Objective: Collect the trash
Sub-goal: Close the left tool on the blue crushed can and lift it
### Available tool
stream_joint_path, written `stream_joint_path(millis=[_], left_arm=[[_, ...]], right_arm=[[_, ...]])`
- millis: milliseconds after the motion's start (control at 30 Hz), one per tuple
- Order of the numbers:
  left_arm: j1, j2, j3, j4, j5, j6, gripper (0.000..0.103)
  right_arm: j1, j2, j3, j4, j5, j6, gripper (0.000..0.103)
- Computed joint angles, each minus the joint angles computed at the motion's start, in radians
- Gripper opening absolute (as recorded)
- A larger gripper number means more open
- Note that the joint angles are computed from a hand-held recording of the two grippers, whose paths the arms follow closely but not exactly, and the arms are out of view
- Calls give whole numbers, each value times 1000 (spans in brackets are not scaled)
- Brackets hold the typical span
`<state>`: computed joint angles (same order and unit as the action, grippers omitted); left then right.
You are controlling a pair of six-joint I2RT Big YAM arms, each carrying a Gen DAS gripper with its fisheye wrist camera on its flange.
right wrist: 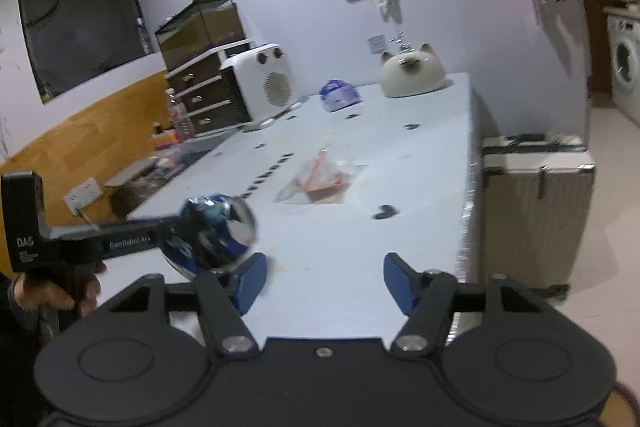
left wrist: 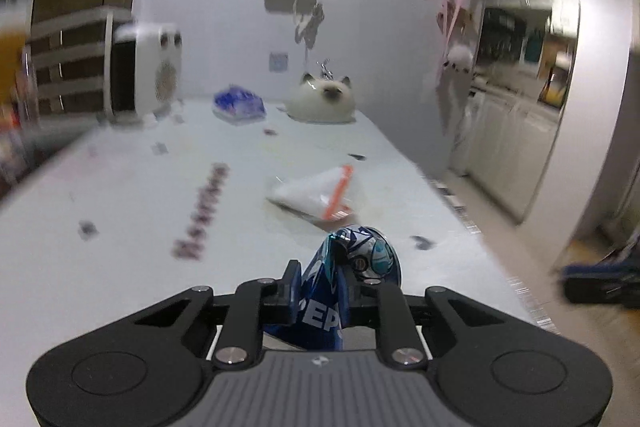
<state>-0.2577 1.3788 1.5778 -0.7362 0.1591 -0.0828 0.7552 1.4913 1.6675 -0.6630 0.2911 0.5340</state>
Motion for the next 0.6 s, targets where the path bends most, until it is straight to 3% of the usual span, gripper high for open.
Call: stream_joint_path(millis=[133,233,400,467,600], left_arm=[[27,-10,13,-74,151,-183,20],[35,-33,-26,-64,217,-272,20],[44,-65,-71,-71,312,-315,21],[47,-75,-92,-77,372,-326,21],[41,-101,-131,-54,366,-327,22]], right_arm=[[0,28,20,35,-72,57,58],[1,49,21,74,-136,86,55],[9,91,44,52,-202,102,53],[7,102,47,49,-234,118,47],[13,103,32,69,-254,105,46]])
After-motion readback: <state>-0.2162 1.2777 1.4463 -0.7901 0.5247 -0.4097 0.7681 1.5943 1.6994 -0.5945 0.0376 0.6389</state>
